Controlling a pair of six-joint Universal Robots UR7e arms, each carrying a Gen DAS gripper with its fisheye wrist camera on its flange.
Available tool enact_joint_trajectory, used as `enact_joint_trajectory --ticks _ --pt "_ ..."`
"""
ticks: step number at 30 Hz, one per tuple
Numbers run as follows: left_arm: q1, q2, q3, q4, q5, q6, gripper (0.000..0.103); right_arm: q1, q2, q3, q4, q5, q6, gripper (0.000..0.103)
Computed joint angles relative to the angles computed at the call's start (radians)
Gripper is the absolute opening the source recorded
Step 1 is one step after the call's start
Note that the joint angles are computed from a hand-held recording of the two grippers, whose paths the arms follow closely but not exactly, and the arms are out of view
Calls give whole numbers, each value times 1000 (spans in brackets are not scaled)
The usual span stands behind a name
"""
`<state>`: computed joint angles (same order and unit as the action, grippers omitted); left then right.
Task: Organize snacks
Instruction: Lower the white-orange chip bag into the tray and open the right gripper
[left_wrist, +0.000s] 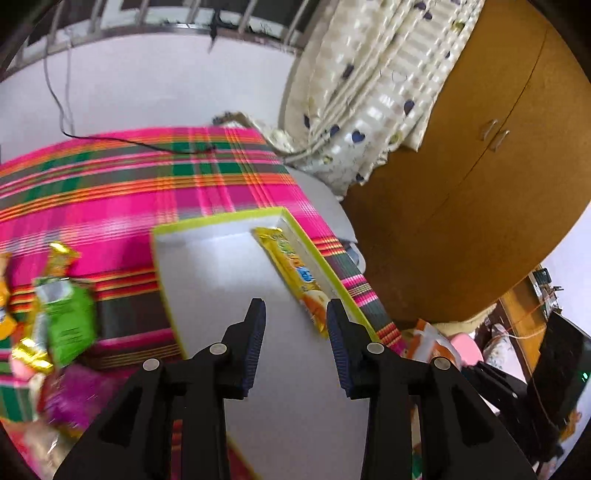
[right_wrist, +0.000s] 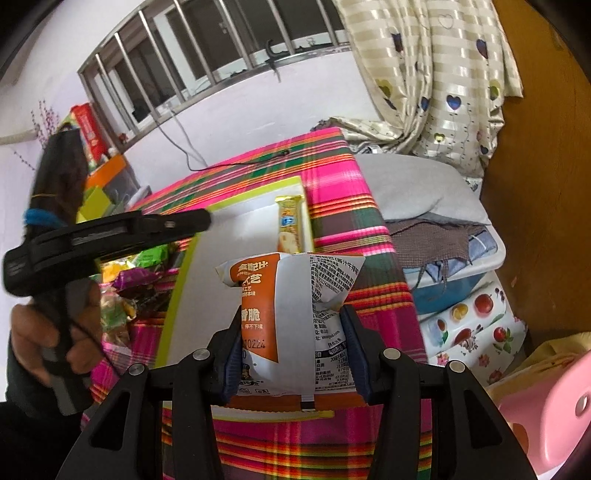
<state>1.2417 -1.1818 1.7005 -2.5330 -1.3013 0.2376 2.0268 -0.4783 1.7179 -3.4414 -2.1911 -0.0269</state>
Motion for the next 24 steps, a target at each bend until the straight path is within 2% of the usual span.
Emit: enact_joint_trajectory --ticks 6,10,13,17,20,24 --pt "5 -78 67 -42 19 23 36 10 29 -46 56 15 -17 46" --pt "9 -112 102 -59 35 37 36 20 56 -94 130 -29 -37 48" --pt "14 -133 124 -76 44 40 36 24 63 -116 202 -51 -5 49" --pt "30 -157 135 -79 40 29 36 24 72 -126 234 -51 5 49" --pt "43 -171 141 -85 38 25 36 10 65 -123 275 -52 64 52" --pt "53 -190 155 -104 42 31 36 29 65 -121 219 -69 38 52"
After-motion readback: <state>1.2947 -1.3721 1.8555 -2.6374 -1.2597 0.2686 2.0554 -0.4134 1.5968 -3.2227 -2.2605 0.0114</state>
